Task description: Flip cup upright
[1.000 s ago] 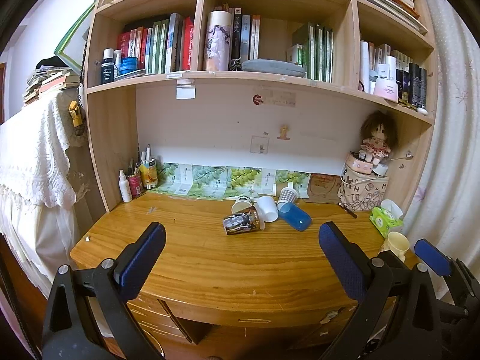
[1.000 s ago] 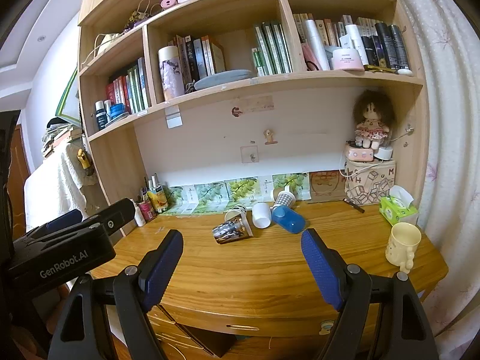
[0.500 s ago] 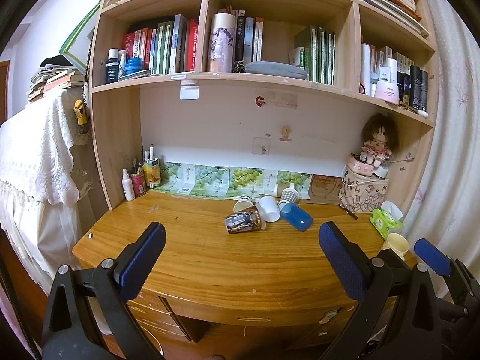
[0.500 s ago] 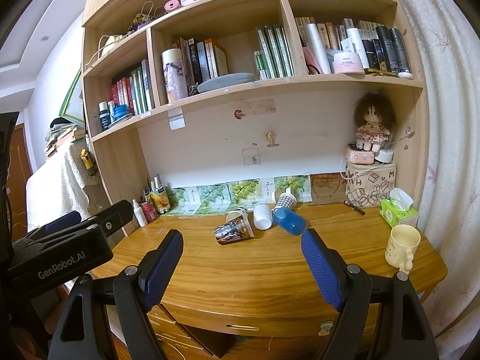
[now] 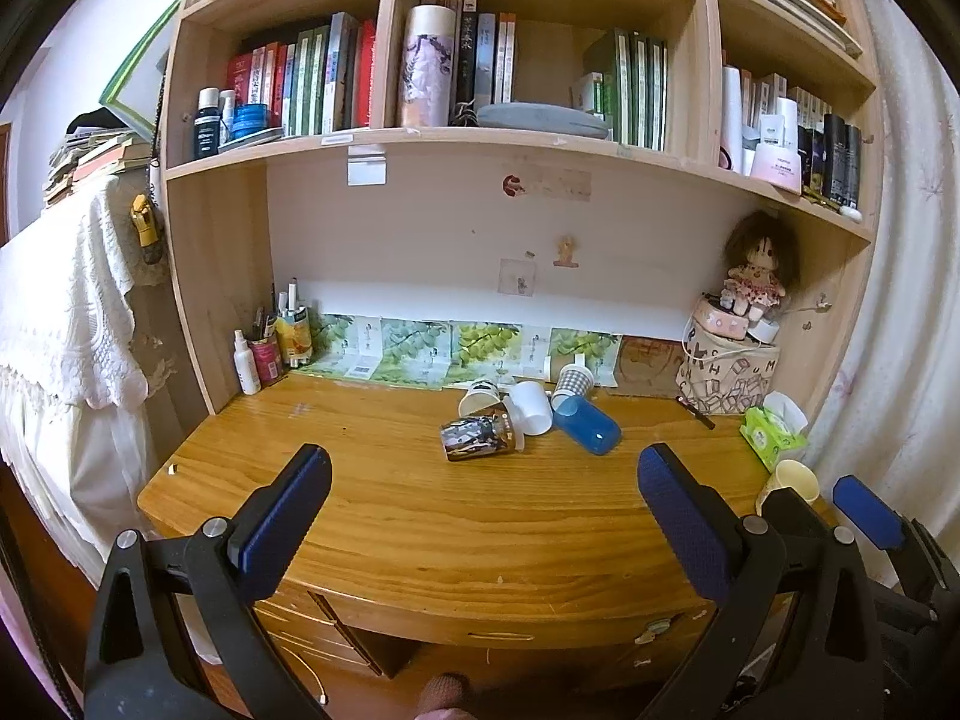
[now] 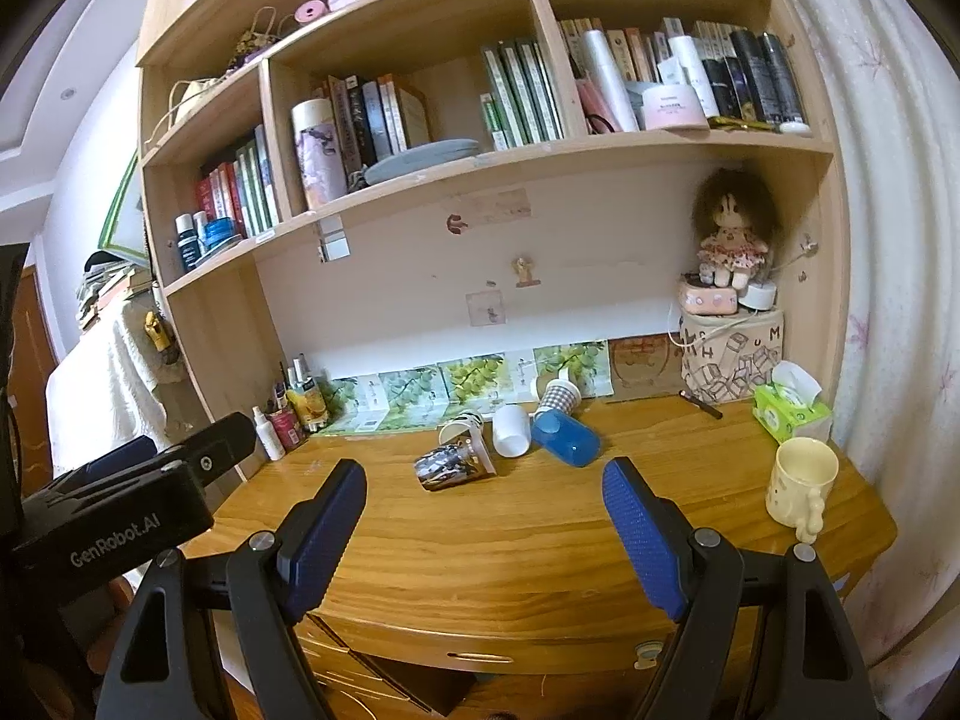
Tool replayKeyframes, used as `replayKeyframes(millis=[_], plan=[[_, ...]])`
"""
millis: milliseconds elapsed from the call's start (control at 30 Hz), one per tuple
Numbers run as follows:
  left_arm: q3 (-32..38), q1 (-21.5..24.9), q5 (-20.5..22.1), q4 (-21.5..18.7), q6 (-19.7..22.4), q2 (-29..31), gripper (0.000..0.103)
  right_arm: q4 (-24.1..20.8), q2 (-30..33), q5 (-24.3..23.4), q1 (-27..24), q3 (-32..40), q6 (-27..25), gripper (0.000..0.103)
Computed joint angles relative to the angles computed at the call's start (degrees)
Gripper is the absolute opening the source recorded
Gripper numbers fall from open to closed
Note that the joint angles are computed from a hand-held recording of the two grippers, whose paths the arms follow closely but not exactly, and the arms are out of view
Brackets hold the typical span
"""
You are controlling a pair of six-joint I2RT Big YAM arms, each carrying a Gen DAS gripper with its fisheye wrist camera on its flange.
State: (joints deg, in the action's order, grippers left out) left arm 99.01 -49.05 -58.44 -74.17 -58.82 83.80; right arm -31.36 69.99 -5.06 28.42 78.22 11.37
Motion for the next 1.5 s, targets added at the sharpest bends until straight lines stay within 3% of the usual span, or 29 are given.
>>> replayKeyframes(millis=[500, 900, 1300, 1400, 1500], plan=[[3.1, 7.5, 10.4, 5.1, 6.9, 4.6, 0.102, -1.4, 8.2, -1.7, -2.8, 6.4, 1.7, 0.082], [14.1, 15.4, 21.3, 6.0, 16.3, 13.9, 0.102, -5.9, 20.9, -3.4, -5.8, 20.7, 4.7, 0.082], [34.9, 23.2, 33.9, 1.5, 27.3, 27.8, 0.102, -13.6, 37.2, -4.4, -6.9, 42.7, 7.2, 0.082], [44.2, 24.9, 35.9, -2.5, 30.3, 33.5, 0.102, -16.4, 42.2, -4.3, -7.1, 50.0, 7.5, 0.082], [59.7, 26.5, 38.4, -9.9, 32.5, 42.4, 0.102, -19.1, 46.7, -4.3, -7.3, 56.9, 8.0, 0.082]])
